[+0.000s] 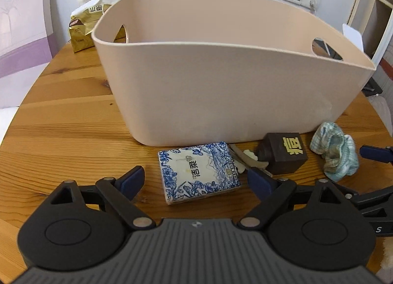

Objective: Organize objects
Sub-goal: 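Grasp the blue-white patterned tissue pack with left tool while right grasps green scrunchie, then carry the tissue pack and scrunchie over the bin and open both tools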

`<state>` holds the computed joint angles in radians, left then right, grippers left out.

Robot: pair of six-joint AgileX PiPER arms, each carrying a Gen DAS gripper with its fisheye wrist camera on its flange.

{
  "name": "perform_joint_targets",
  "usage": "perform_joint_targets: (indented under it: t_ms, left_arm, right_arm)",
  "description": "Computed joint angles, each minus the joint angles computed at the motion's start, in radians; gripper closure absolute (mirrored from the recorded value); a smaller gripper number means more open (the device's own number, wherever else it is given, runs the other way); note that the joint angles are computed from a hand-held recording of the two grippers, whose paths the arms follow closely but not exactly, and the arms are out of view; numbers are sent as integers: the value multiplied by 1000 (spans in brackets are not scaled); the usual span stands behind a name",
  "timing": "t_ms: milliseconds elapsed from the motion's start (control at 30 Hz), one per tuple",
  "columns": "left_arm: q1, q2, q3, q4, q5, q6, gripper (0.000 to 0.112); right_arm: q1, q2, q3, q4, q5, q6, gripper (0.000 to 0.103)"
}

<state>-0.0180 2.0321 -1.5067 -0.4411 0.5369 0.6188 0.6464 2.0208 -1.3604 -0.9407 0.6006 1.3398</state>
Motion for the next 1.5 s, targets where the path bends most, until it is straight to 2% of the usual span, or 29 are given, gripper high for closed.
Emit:
perform_joint_targets:
  t_ms: [100, 233, 333, 400, 467, 633, 833, 1067, 1333, 1500]
  left_arm:
    - [-10, 22, -19, 54, -8, -62, 20]
    - [2, 18, -3, 2, -21, -3, 22]
    - [11, 3, 26, -27, -44, 35, 33]
    - [13, -5, 39, -9, -63, 17, 45]
    - [17, -8, 41, 2, -67, 4, 47]
    - [44, -17, 52, -62, -52, 59, 47]
    - [67, -73, 119, -151, -64, 164, 47]
    - [112, -164, 203, -317, -66, 349, 47]
    - [151, -277, 264, -490, -81, 516, 47]
    - [156, -311, 240, -555, -84, 550, 47]
  right_arm:
    - [1, 5, 1, -25, -8, 34, 3]
    - [-5, -11, 30, -74, -60, 94, 31]
    - [8, -11, 23, -83, -54, 90, 52]
    - [22, -8, 15, -88, -39, 77, 65]
    - [32, -7, 6, -75, -26, 55, 77]
    - [45, -32, 37, -96, -19, 91, 82]
    - [68, -109, 115, -164, 1, 191, 82]
    - [113, -202, 166, -240, 43, 266, 82]
    - [145, -262, 147, -352, 106, 304, 82]
    - [138, -278, 107, -417, 133, 322, 82]
